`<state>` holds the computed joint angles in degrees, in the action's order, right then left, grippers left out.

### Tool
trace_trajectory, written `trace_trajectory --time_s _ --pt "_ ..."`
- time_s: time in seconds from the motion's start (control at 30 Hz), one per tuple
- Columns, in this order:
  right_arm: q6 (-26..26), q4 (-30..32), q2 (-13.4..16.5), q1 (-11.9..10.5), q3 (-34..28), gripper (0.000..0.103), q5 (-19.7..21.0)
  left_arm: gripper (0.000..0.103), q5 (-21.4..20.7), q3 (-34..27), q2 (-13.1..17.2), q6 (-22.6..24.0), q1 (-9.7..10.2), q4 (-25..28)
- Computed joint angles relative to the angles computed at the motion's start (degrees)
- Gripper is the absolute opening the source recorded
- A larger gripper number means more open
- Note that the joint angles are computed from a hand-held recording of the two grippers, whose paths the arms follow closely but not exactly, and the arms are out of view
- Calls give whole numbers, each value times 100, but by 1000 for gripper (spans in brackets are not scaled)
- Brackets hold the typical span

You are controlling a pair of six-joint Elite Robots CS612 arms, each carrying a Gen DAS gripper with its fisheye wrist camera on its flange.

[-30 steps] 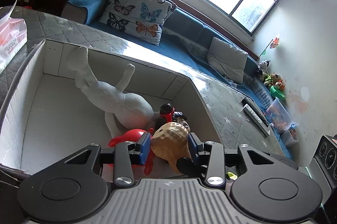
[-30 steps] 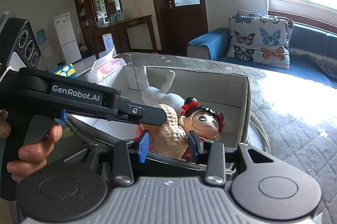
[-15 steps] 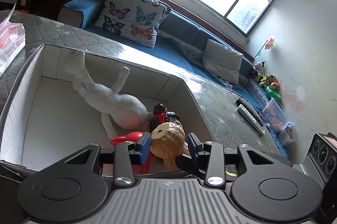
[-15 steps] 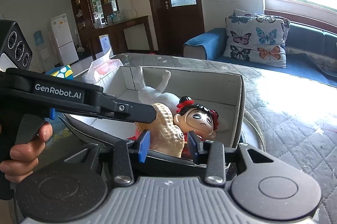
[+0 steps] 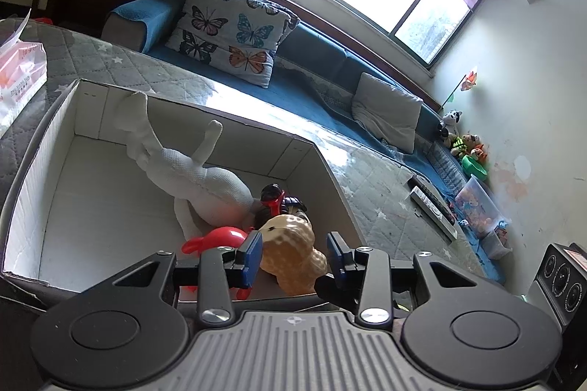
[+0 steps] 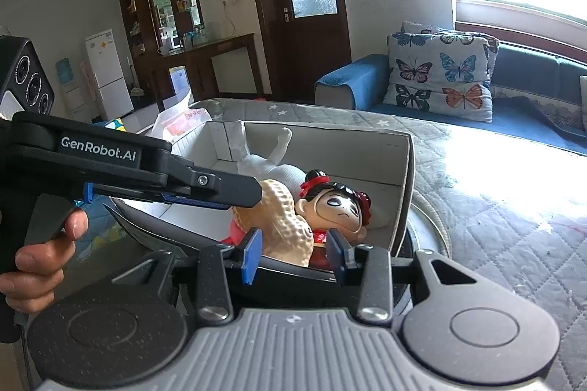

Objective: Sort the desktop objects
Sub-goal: 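Move the left gripper back to the green alien toy on the table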

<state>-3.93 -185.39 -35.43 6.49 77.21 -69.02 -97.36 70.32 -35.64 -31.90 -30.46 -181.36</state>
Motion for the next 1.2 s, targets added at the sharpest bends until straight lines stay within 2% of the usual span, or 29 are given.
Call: trace_trajectory --time_s 0.3,0.37,0.7,0.83,1.03,1.2 --pt "51 -226 -129 -43 255 41 -3 41 65 138 -86 -16 -38 -78" --pt "51 -301 -171 -55 342 45 -14 41 72 190 -117 -10 -55 -135" --pt "80 -727 -426 -162 924 50 -116 41 -16 478 -255 125 -198 -350" --pt "94 -854 -517 -201 1197 60 -317 41 -168 474 -228 151 -262 -204" --pt "170 -897 -569 -271 1410 62 -546 41 -481 287 -99 188 -325 91" --pt "270 -849 -522 -311 1393 64 -579 41 -625 29 28 187 -362 396"
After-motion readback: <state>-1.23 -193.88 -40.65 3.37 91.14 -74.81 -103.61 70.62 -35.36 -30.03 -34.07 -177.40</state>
